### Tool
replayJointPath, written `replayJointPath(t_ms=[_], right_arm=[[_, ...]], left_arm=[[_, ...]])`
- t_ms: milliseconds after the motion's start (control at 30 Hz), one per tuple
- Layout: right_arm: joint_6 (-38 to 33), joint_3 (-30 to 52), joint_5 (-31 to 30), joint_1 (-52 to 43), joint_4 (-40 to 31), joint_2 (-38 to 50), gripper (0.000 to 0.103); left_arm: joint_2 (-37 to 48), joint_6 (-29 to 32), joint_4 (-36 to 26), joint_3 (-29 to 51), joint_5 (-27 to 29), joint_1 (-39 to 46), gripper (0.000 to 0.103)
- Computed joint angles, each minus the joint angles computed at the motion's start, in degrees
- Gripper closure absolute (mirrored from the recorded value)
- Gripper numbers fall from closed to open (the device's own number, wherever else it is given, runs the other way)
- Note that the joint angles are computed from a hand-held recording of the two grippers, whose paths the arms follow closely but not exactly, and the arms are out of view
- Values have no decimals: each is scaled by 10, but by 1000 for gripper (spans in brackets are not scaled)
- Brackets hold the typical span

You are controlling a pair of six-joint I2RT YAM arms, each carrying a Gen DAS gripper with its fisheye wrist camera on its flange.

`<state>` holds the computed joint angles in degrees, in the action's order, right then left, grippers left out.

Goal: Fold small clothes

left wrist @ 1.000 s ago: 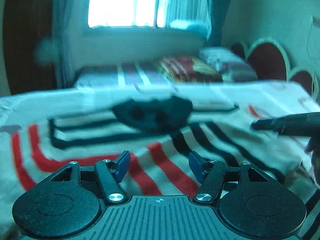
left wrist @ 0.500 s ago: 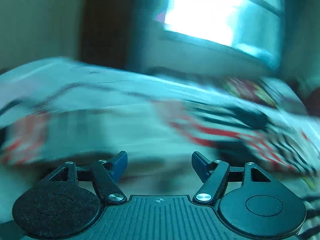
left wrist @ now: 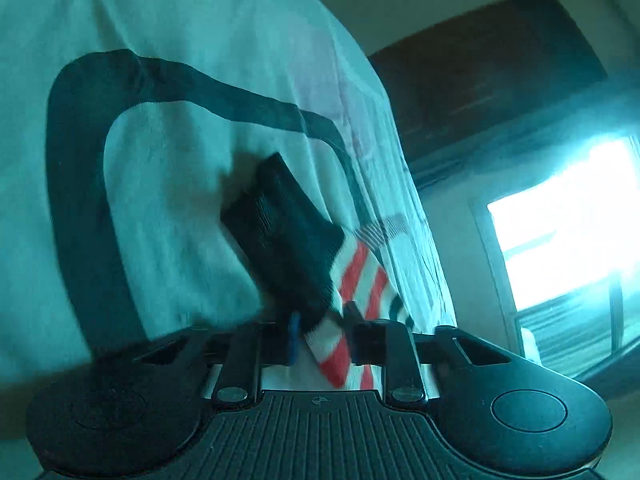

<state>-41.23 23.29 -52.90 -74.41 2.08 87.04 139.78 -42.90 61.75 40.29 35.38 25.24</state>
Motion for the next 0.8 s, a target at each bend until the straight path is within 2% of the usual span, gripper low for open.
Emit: replayJointPath(t_ms=[67,100,200,233,300,400,467,567,667,733,800], right_arm=[[12,1,-1,3,-2,-8,63],[17,1,-1,4,-1,-10,62],[27,6,9,6,12,2,62],[33,6,14,8,17,5,62],[41,9,15,5,27,16,62],[61,7,20,5,45,22,62],[74,6,21,4,55,27,62],[85,6,20,0,60,31,62],[89,9,17,-8,57,32,62],[99,16,17,-10,48,37,62],[110,27,16,-9,34,49,59]], left_arm=[[14,-12,14,13,-2,-7,82],[12,-3,6,18,-13,-14,86],[-37,60,-28,-5,-67,-40,91],[-52,76,-13,-13,-78,-57,91],[-91,105,21,-43,-100,-102,91],[-158,139,10,-56,-145,-204,91],[-193,172,-26,-44,-193,-295,91],[-192,218,-115,28,-251,-438,91],[-135,252,-204,132,-296,-559,91],[-74,272,-304,233,-308,-619,91],[-27,274,-380,298,-315,-663,91]])
